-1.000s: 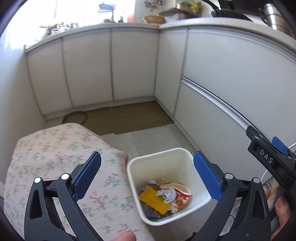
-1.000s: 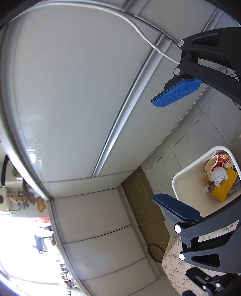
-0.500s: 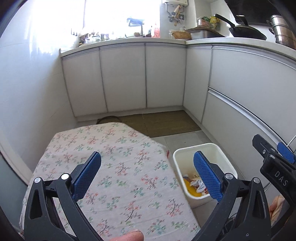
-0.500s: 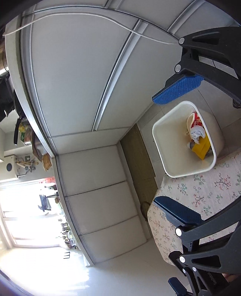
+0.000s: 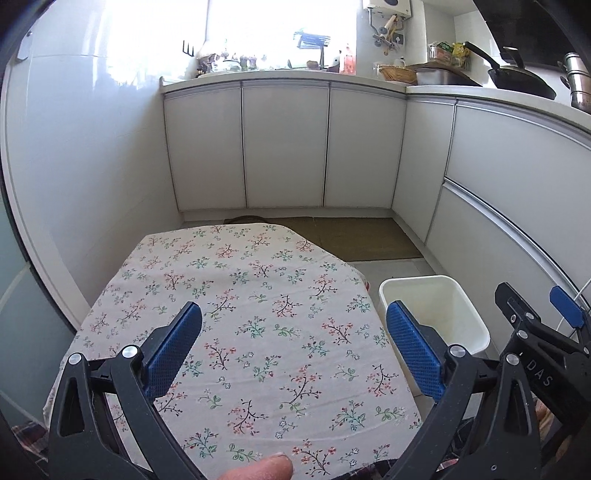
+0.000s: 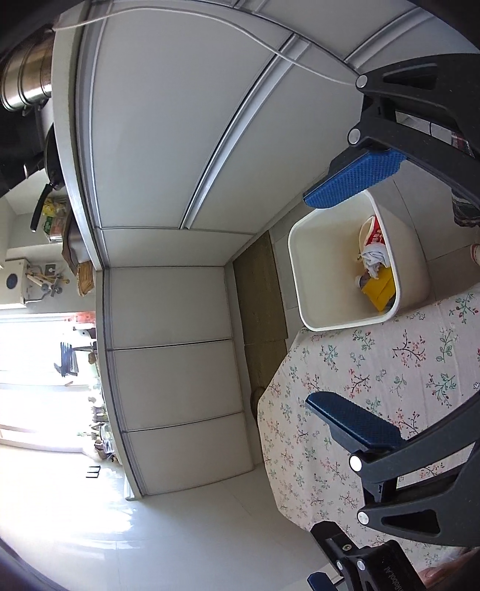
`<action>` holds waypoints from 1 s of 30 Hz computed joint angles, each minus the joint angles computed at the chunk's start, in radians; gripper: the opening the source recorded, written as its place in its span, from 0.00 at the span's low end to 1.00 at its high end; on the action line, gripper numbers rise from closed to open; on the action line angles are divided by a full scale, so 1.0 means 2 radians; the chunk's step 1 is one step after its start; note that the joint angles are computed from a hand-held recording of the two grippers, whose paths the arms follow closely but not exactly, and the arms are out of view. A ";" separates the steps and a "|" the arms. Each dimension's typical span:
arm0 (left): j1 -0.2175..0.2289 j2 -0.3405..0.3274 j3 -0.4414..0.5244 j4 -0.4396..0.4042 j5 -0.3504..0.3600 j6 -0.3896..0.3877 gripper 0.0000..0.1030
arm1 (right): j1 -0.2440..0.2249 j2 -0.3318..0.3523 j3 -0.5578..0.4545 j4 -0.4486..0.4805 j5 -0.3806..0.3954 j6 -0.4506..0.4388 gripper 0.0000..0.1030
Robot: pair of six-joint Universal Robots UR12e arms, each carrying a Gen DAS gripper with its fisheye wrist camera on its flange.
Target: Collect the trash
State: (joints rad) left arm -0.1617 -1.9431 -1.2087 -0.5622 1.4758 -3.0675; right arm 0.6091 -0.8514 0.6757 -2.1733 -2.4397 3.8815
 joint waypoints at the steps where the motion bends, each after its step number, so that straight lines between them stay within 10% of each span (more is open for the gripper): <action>1: 0.000 0.000 0.000 -0.003 -0.001 0.000 0.93 | 0.000 0.000 0.001 -0.002 0.002 -0.003 0.94; 30: -0.005 -0.003 0.007 -0.010 0.009 -0.003 0.93 | 0.002 0.006 -0.004 -0.008 -0.005 -0.011 0.94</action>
